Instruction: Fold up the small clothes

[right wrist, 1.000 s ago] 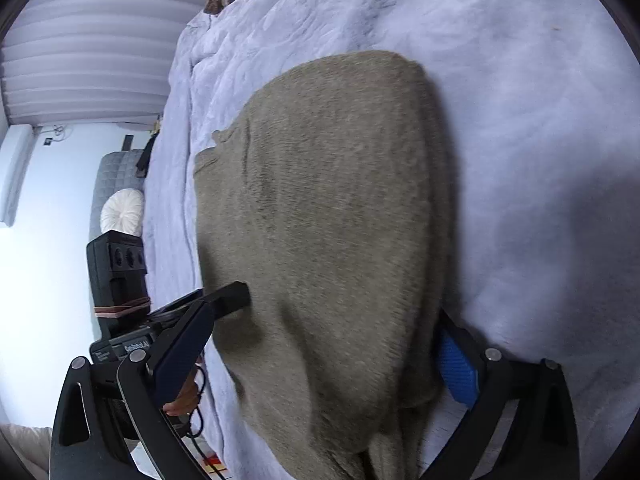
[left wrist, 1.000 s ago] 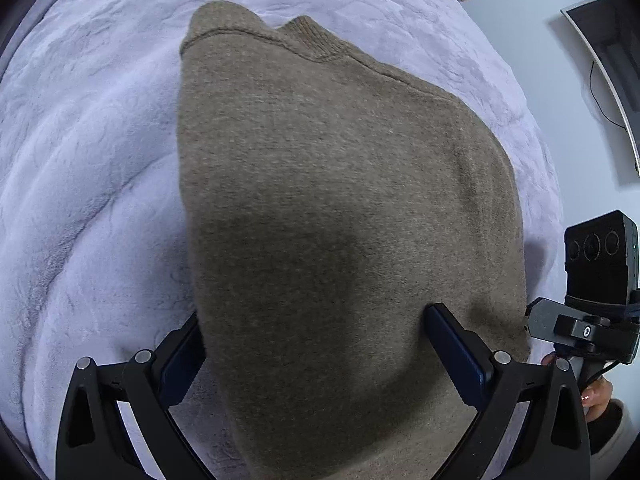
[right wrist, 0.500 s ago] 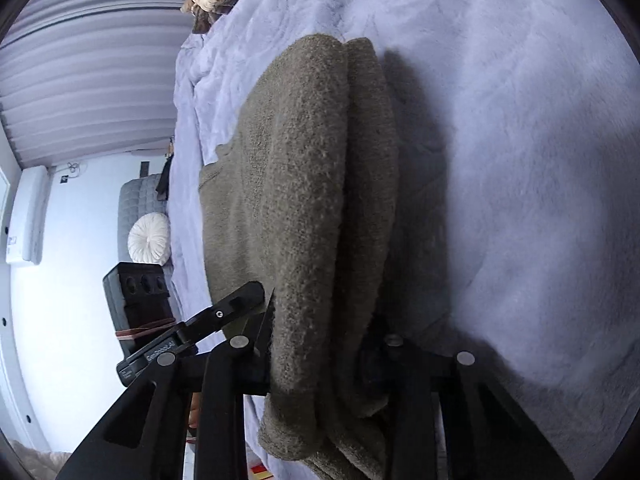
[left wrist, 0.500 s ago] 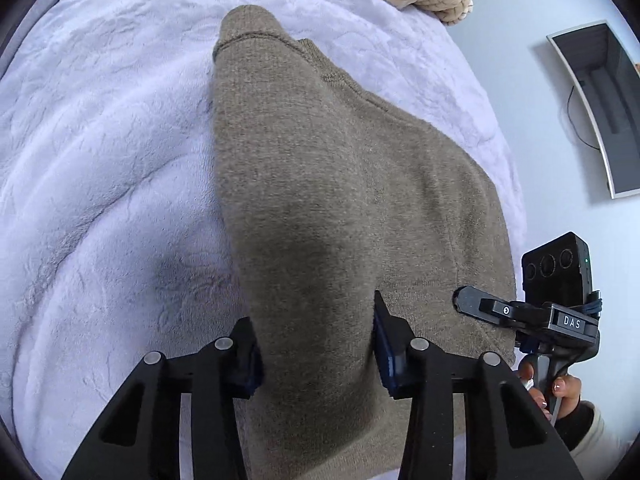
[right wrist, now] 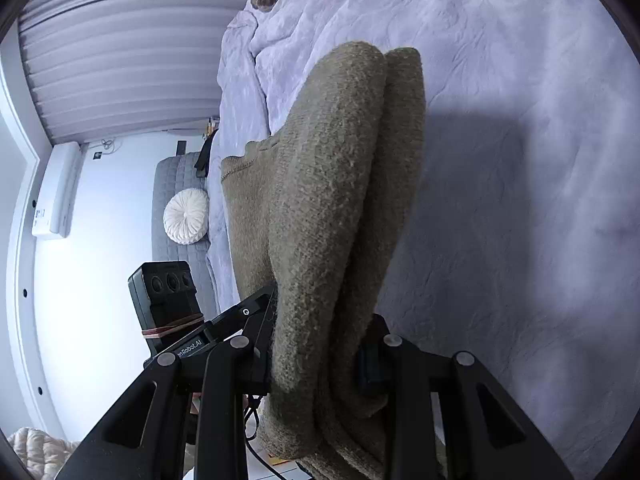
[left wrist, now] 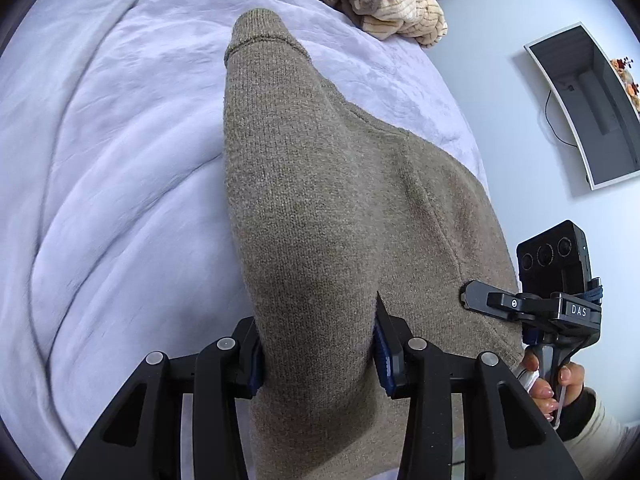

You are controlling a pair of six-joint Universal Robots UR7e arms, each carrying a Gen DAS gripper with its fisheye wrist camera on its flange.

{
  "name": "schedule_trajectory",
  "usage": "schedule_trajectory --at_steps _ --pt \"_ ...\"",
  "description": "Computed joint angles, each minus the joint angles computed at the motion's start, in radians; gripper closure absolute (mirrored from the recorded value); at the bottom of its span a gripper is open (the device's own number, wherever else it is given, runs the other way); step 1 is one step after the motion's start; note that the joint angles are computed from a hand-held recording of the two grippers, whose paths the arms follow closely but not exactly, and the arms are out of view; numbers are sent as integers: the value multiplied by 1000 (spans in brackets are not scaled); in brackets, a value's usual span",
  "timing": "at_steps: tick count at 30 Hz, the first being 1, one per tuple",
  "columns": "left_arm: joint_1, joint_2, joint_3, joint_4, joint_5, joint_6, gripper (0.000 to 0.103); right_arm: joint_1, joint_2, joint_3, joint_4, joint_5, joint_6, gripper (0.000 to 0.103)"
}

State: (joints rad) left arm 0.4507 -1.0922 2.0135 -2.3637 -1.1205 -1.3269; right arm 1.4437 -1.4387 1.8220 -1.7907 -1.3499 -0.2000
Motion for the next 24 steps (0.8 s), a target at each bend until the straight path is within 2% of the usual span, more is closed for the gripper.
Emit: schedule_trajectory --at_steps 6,10,12,15,19,21,24 --pt "-94 -133 140 100 -29 -189 59 18 -64 138 -17 -12 13 71" --pt "-112 -140 199 114 -69 -274 58 22 -68 221 -65 -45 31 71" --pt "-113 -133 198 168 -85 -314 58 33 -54 241 -97 -101 56 69" --pt "-145 -175 231 183 -54 -371 58 53 -72 258 -149 -227 93 66" --pt "-162 -202 217 292 -42 -397 58 94 -79 259 -205 -404 93 77" --pt "-160 -193 195 337 -37 -400 58 123 -58 261 -235 -476 89 79" --pt "-183 -182 137 473 -30 -428 59 187 -45 267 -277 -566 96 79"
